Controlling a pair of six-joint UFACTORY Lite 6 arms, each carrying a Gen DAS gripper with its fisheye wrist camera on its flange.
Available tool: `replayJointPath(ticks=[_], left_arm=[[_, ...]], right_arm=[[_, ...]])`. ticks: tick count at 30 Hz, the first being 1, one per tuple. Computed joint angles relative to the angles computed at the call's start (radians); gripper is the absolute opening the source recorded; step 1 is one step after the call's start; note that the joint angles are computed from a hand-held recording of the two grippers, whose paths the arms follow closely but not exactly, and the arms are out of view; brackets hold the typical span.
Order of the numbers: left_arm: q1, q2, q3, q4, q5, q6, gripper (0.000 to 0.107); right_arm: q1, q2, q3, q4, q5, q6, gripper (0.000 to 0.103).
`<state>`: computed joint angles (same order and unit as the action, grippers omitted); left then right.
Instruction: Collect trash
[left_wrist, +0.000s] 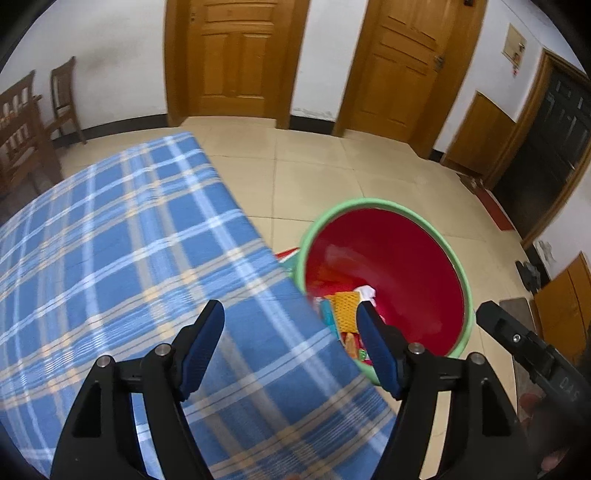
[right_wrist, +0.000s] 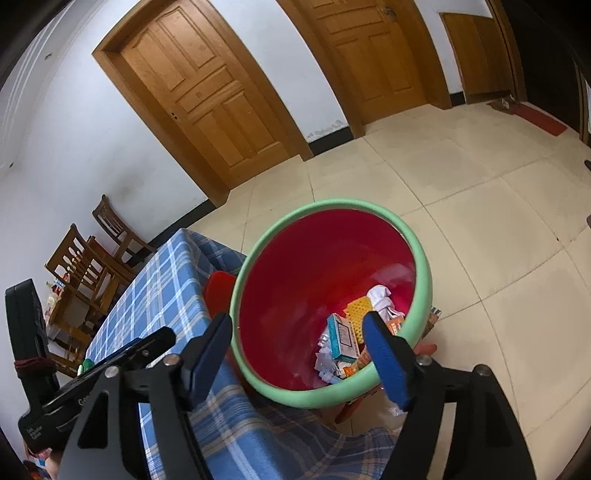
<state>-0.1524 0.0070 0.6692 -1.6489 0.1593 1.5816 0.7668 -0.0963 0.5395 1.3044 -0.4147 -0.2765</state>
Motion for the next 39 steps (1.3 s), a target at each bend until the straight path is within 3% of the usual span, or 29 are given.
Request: replayJointPath(ticks=[8,13,17,24,39], left_arm=[[0.105,-0.19,-0.104,0.21,-0.002,-0.18,0.077],[0.217,-0.304,-0.163,0.442,0.033,-0.381,0.077],[0.317,-0.392,-0.215,0.52,0.062,-0.417,0.077],[0.504,-0.479,-0.258,0.547,0.167,-0.365,0.078],[0.837,-0.7,-0.409,0.486,0.31,-0.138,0.078]], right_arm=[[0.1,0.03,0.088,0.158,-0.058,-0.164,0.084],[0.172,0.068,0.159,0.231,-0.105,-0.254,0.085],[0.23,0.126,0.232,0.27,-0.143,-0.31,0.088],[0.308,0.21,0.33,0.303,-0.165,-0.363,0.092],[0.489,0.4,0.511,0.396,-0.344,-0.453,0.095]])
